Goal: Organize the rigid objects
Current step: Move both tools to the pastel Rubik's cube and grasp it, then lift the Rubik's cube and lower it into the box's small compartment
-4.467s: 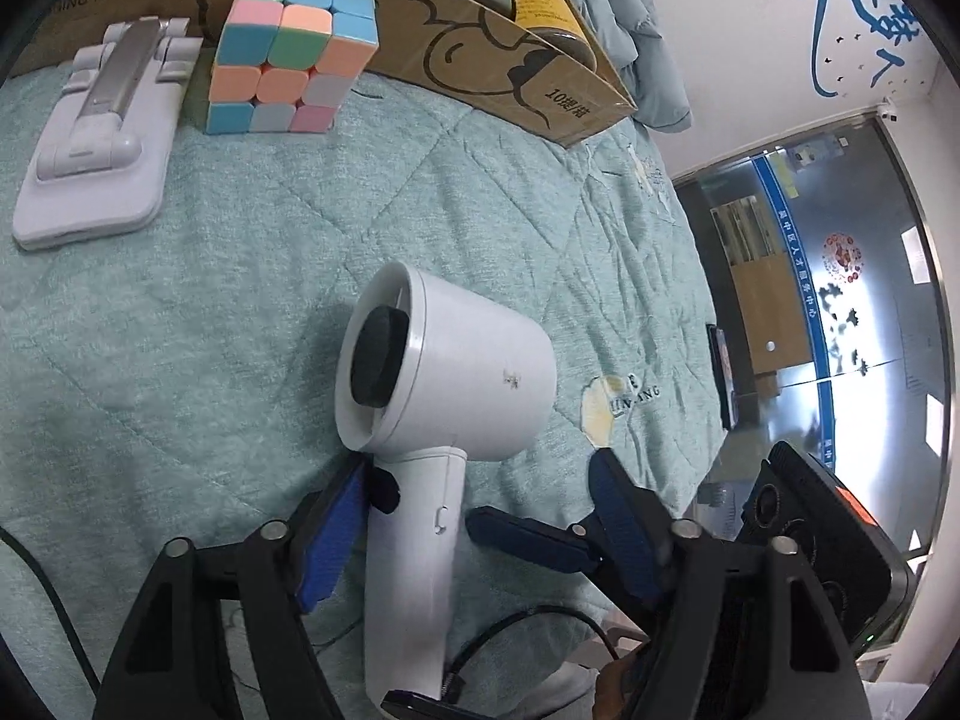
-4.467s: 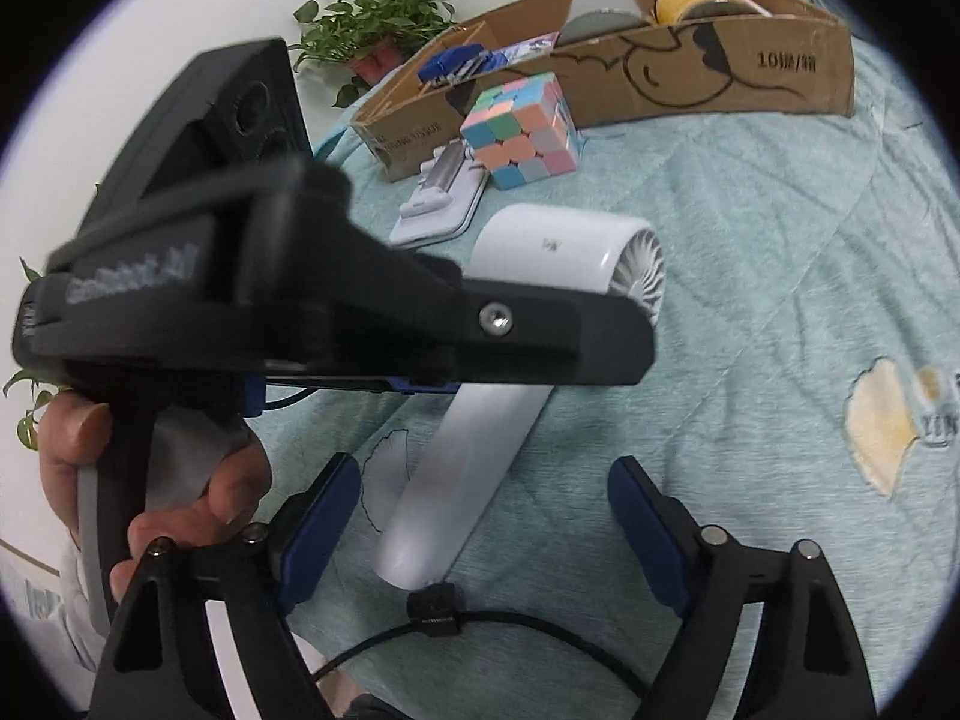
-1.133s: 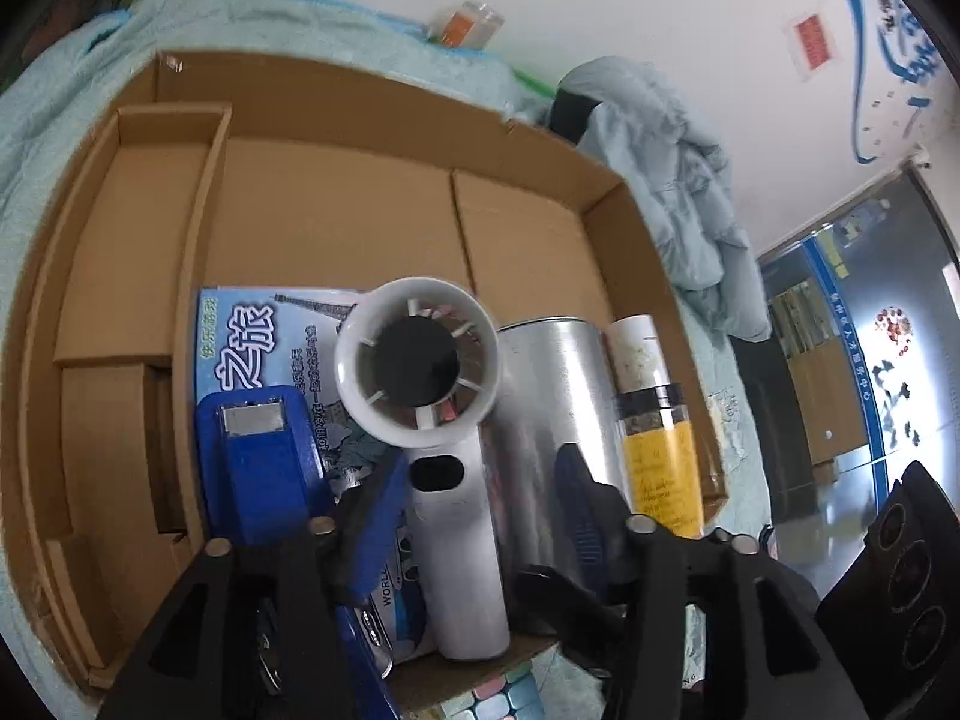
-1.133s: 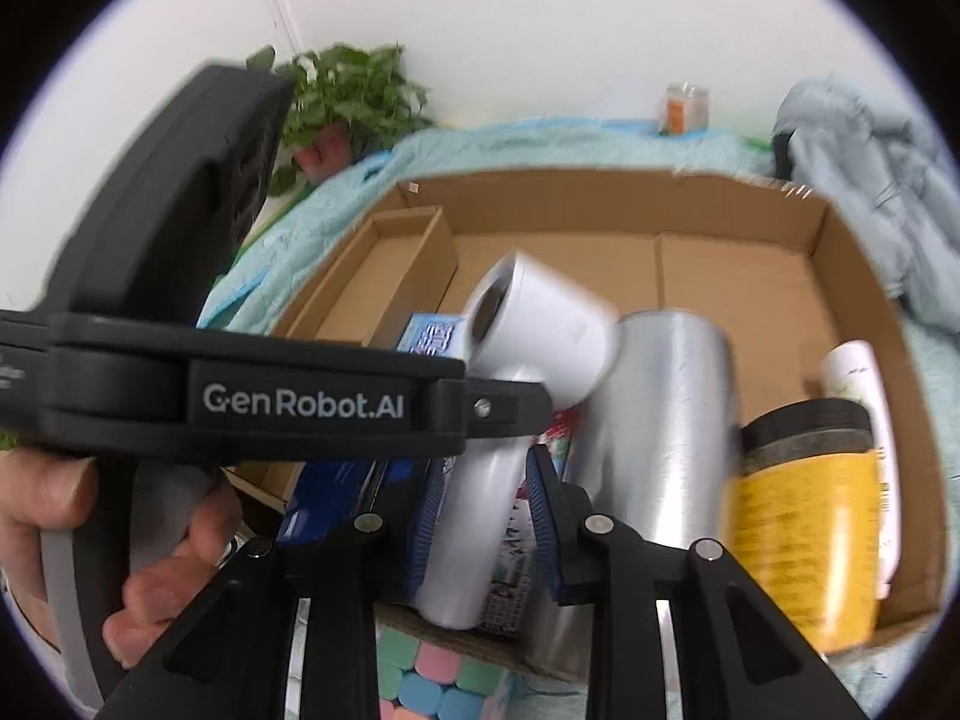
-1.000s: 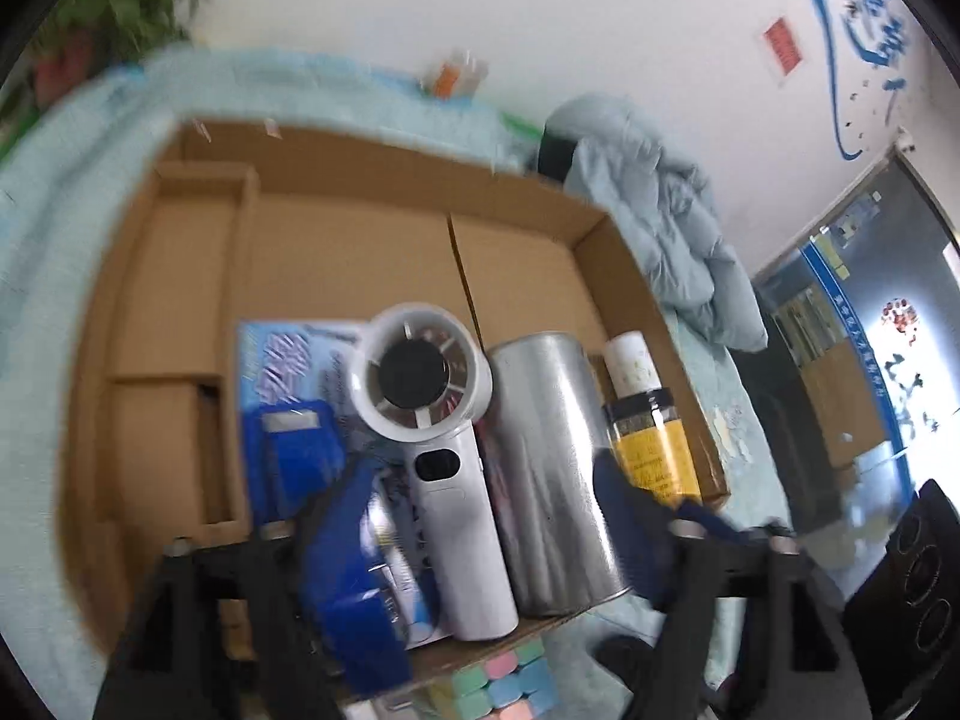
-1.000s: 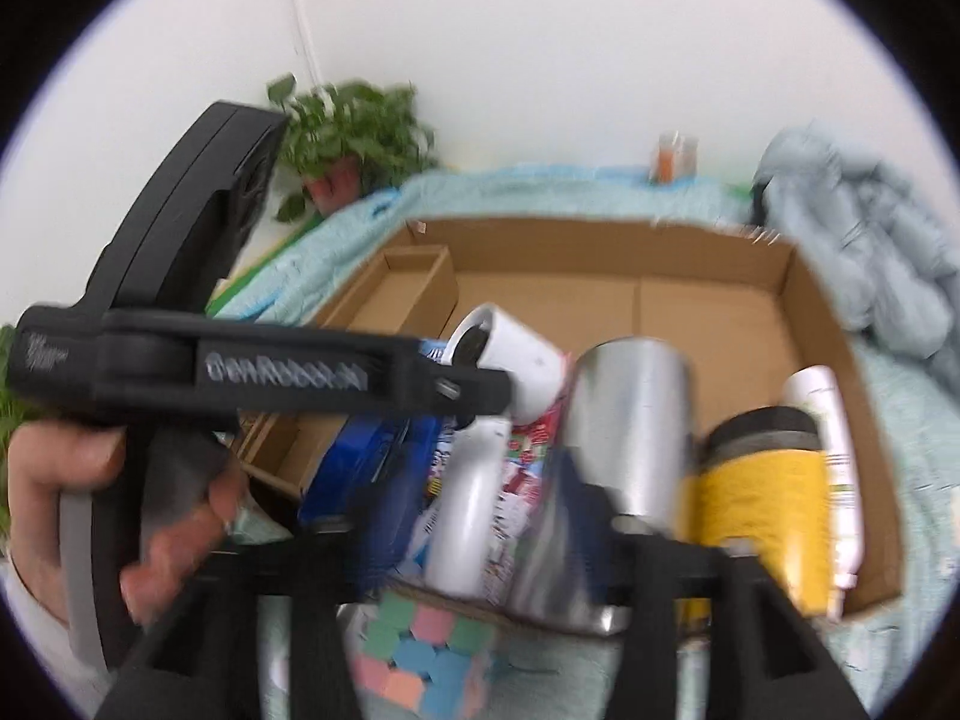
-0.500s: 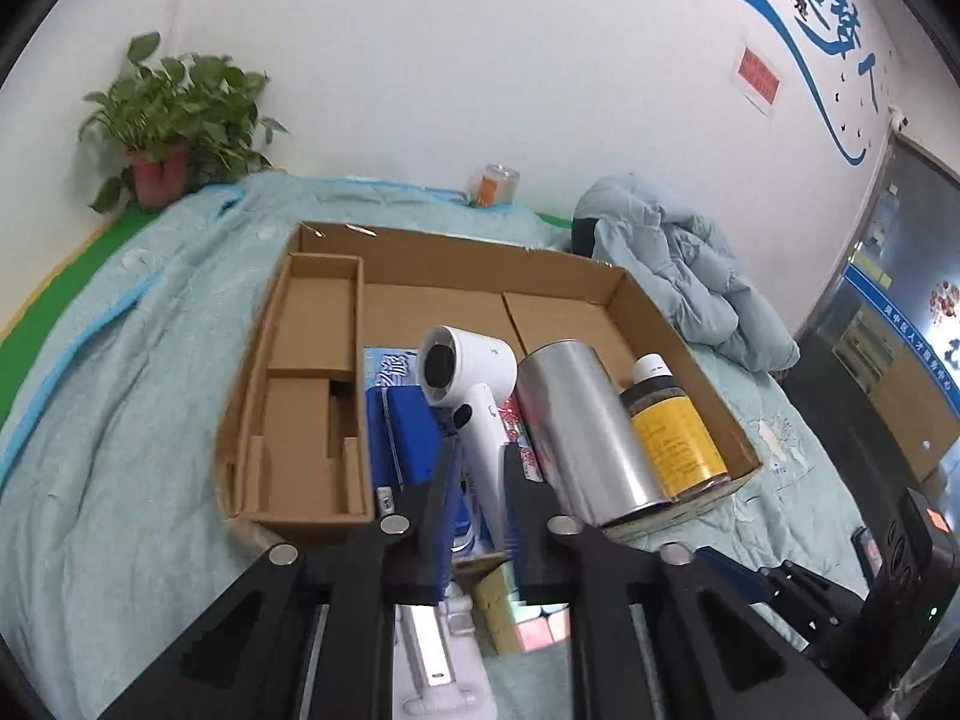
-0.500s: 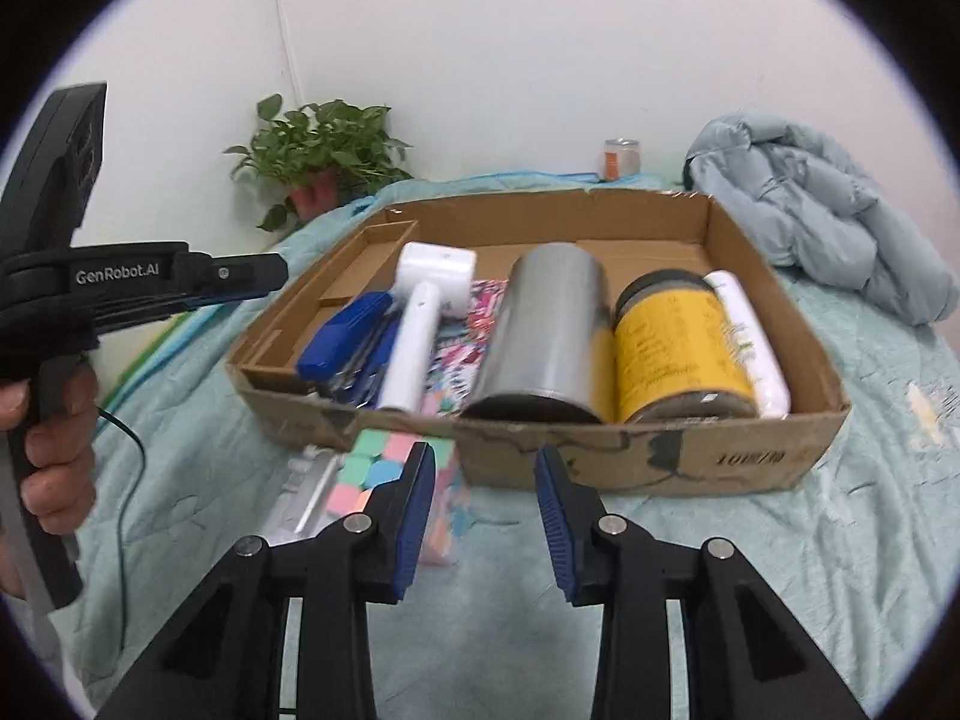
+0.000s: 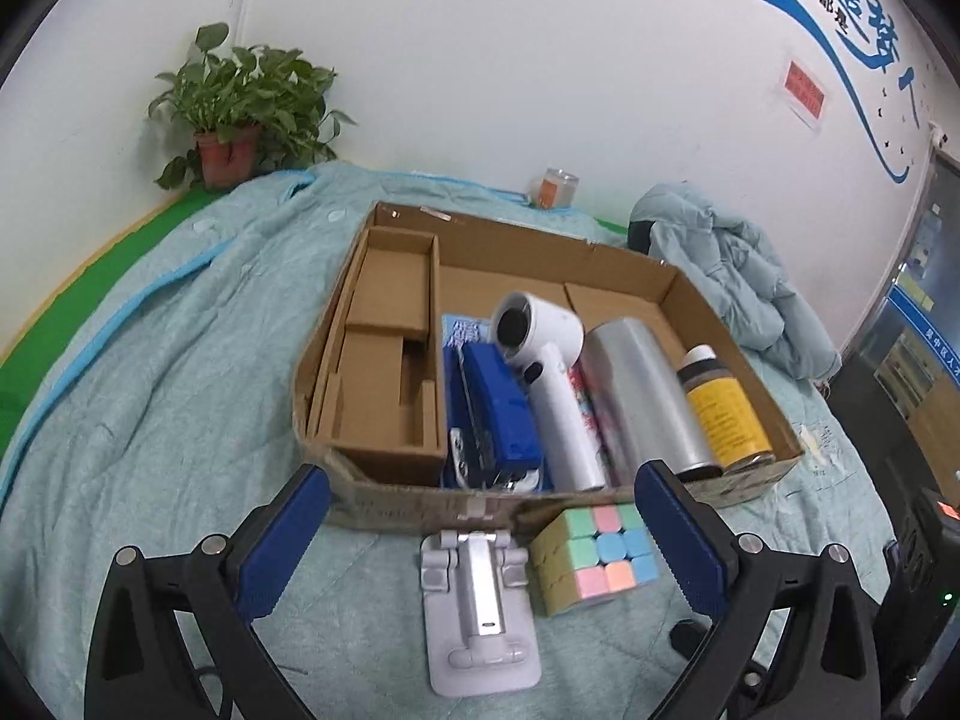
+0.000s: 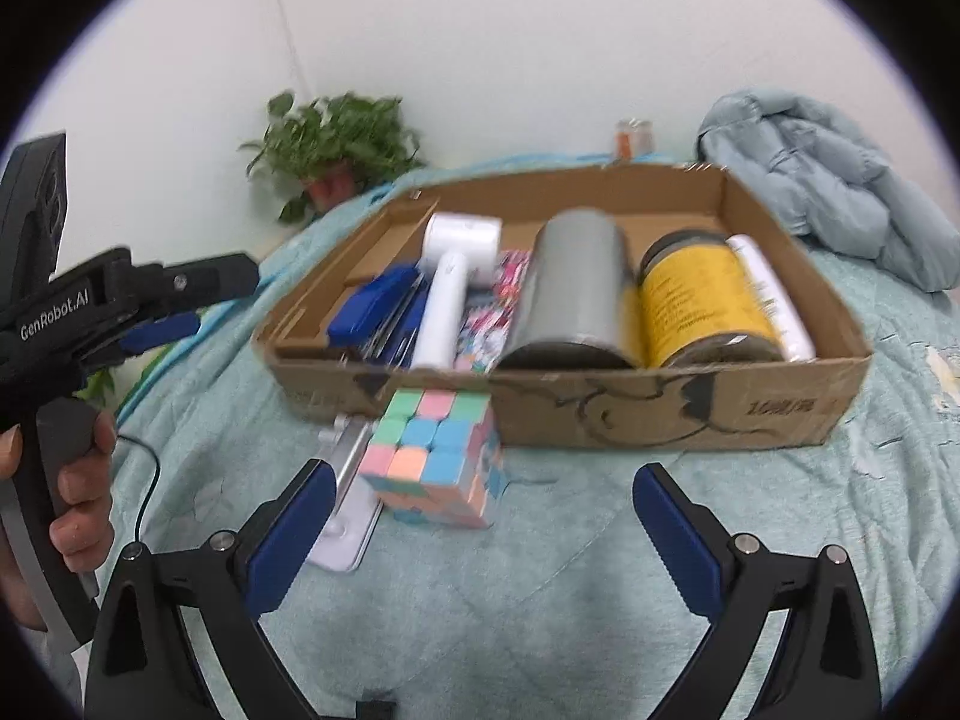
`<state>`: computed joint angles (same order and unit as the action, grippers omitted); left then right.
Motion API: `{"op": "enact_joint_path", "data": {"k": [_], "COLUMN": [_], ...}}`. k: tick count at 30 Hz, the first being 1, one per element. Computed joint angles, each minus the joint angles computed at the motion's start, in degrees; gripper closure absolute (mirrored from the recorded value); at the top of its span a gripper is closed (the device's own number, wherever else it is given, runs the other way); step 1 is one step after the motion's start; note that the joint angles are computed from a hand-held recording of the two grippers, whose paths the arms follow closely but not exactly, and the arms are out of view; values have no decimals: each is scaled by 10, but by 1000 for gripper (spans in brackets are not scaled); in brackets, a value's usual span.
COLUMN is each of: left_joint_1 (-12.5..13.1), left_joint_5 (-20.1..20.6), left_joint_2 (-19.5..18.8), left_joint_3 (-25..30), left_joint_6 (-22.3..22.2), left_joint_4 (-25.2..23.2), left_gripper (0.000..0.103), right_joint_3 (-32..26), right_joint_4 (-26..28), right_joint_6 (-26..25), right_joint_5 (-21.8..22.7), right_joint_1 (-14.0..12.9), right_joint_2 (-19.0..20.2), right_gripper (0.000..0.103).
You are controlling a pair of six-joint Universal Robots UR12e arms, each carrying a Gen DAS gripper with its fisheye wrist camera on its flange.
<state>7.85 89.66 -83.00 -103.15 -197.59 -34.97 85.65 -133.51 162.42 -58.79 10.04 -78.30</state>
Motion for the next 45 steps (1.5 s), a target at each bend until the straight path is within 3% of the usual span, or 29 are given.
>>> {"op": "enact_joint_path", "data": {"k": [3, 7, 10, 11, 12, 14, 16, 20, 25, 29, 33, 35, 37, 39, 40, 42, 45], "left_joint_1": [4, 8, 16, 20, 23, 30, 34, 33, 30, 8, 7, 3, 5, 6, 7, 19, 28], "left_joint_5": [-3, -6, -13, -19, -27, -50, -74, -129, -256, -297, -360, -352, -363, -370, -370, -405, -421], "left_joint_2": [2, 5, 10, 13, 15, 19, 22, 20, 18, 22, 23, 30, 33, 36, 38, 42, 40], "left_joint_3": [-12, -25, -33, -36, -39, -44, -47, -48, -58, -67, -79, -88, -90, -93, -96, -105, -103], "left_joint_6": [-10, -15, -22, -23, -22, -17, -10, -8, -7, 4, -23, -32, -34, -43, -48, -56, -58], "left_joint_4": [-9, -16, -14, -14, -16, -23, -28, -48, -92, -120, -157, -145, -153, -159, -159, -156, -153], "left_gripper": [1, 1, 1, 1, 1, 1, 1, 1, 1, 1, 4, 4, 9, 23, 25, 41, 41], "right_joint_3": [-11, -40, -57, -59, -62, -56, -44, -19, 35, 53, 65, 61, 55, 51, 49, 42, 42], "right_joint_4": [37, 71, 81, 83, 90, 81, 71, 106, 155, 229, 259, 269, 293, 315, 324, 330, 323], "right_joint_6": [0, 40, 46, 48, 48, 49, 43, 20, -16, -24, -13, -2, 2, -4, -7, -7, -7], "right_joint_5": [-2, 7, -22, -30, -37, -46, -38, 4, 32, 64, 97, 109, 129, 143, 148, 145, 138], "right_joint_1": [8, 20, 36, 39, 42, 44, 39, 17, -17, -43, -57, -59, -62, -65, -64, -58, -53], "right_joint_2": [10, 35, 52, 55, 58, 56, 49, 24, -29, -58, -69, -66, -61, -59, -57, -54, -56], "right_gripper": [4, 4, 7, 14, 29, 36, 39, 46, 46, 46, 46, 46, 46, 46, 46, 46, 46]}}
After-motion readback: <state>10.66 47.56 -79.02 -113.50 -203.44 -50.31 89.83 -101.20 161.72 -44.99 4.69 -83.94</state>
